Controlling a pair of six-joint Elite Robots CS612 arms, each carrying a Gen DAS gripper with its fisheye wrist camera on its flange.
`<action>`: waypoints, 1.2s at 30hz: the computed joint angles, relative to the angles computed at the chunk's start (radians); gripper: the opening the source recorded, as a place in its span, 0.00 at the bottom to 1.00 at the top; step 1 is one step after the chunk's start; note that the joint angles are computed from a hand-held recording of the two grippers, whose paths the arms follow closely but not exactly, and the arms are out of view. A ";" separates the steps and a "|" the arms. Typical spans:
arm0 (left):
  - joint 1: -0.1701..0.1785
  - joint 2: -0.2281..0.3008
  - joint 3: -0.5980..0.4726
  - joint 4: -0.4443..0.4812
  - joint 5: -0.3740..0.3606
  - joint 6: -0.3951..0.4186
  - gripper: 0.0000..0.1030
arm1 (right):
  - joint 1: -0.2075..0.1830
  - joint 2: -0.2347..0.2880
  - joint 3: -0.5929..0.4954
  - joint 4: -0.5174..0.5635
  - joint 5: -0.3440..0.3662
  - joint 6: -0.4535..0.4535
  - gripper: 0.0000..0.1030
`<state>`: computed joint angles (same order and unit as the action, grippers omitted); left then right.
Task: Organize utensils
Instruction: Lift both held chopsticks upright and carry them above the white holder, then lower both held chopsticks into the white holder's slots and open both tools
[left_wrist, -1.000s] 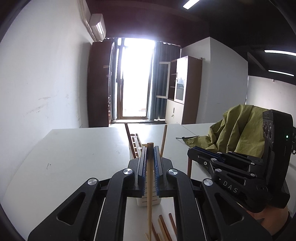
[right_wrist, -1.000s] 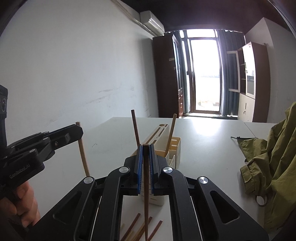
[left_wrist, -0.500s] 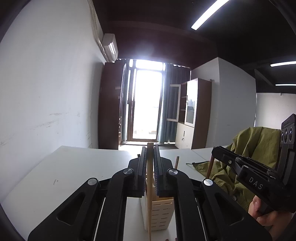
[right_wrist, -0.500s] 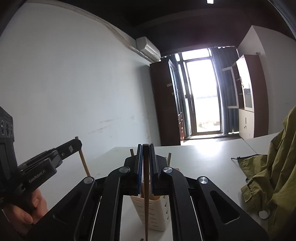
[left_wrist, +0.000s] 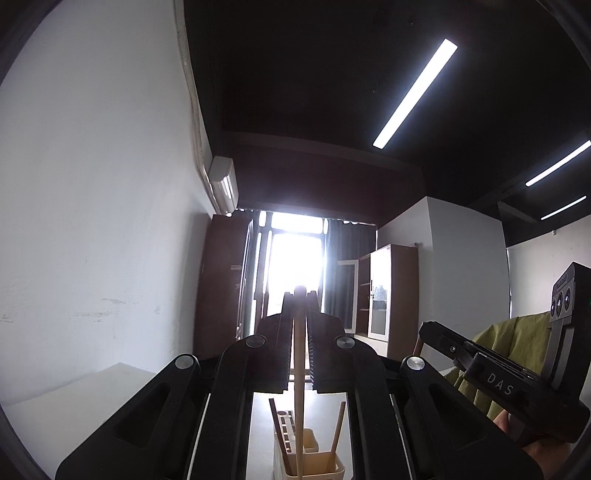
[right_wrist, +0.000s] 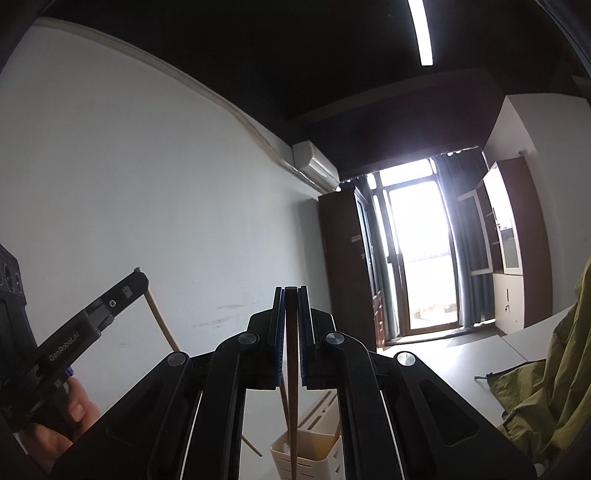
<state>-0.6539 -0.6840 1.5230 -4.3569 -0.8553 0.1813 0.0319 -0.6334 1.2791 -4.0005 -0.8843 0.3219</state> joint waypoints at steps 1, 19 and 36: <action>0.000 0.007 -0.011 -0.015 -0.001 0.008 0.06 | -0.001 0.005 -0.008 -0.025 -0.002 0.017 0.07; 0.039 0.042 -0.068 0.083 -0.024 -0.111 0.06 | 0.012 0.089 -0.140 -0.133 -0.109 0.107 0.07; 0.092 0.022 -0.043 0.446 -0.101 -0.344 0.06 | 0.034 0.097 -0.147 0.133 -0.067 -0.051 0.07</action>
